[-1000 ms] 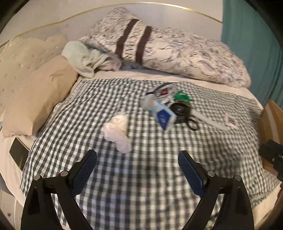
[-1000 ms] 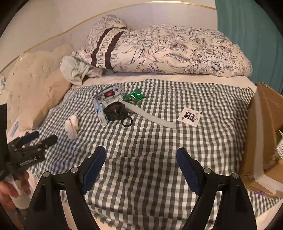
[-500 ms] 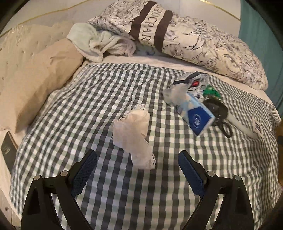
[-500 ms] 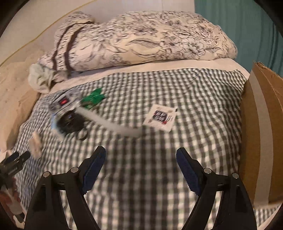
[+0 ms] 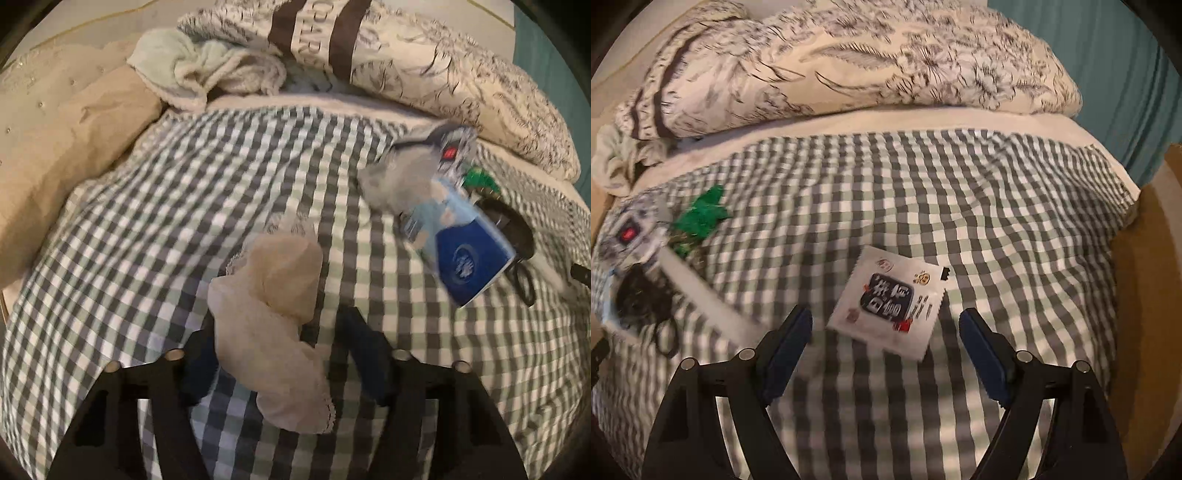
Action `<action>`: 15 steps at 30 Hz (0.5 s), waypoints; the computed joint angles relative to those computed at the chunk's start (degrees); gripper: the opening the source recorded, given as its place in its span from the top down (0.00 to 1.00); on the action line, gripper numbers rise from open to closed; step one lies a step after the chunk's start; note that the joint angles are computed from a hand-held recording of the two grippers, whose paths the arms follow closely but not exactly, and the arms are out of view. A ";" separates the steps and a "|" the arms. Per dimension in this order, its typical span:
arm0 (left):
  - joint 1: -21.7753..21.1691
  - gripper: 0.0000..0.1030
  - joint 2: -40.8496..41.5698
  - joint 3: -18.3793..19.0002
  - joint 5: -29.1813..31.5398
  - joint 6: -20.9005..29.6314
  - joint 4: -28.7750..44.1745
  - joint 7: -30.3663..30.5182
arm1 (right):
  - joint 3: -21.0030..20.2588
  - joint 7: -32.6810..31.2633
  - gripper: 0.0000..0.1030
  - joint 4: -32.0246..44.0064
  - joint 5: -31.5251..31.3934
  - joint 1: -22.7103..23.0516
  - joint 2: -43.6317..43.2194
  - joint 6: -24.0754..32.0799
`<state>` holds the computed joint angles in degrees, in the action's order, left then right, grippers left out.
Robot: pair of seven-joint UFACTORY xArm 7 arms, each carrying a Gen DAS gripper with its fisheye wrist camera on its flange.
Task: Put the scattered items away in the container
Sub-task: 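Grasp the white tissue with the left tool while the right tool grasps the snack sachet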
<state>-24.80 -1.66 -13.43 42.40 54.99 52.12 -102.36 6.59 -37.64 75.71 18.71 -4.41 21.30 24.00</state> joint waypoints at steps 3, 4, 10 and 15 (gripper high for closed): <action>-0.13 0.43 -0.36 -0.19 1.58 -0.46 -0.82 -1.55 | -0.75 1.38 0.23 2.74 -2.22 0.85 3.20 1.81; -0.09 0.51 -0.48 -0.18 1.89 -0.69 -1.04 -1.65 | 0.28 0.11 0.23 2.86 -1.08 -0.12 3.66 1.46; 0.29 0.83 -1.92 -0.40 1.56 -1.19 -2.06 -0.87 | 2.25 -5.42 0.47 3.86 3.33 -2.75 4.33 1.58; -0.84 0.84 -2.28 -2.08 1.22 4.26 0.68 1.57 | 3.96 -11.88 0.60 2.26 8.91 -5.95 1.11 4.72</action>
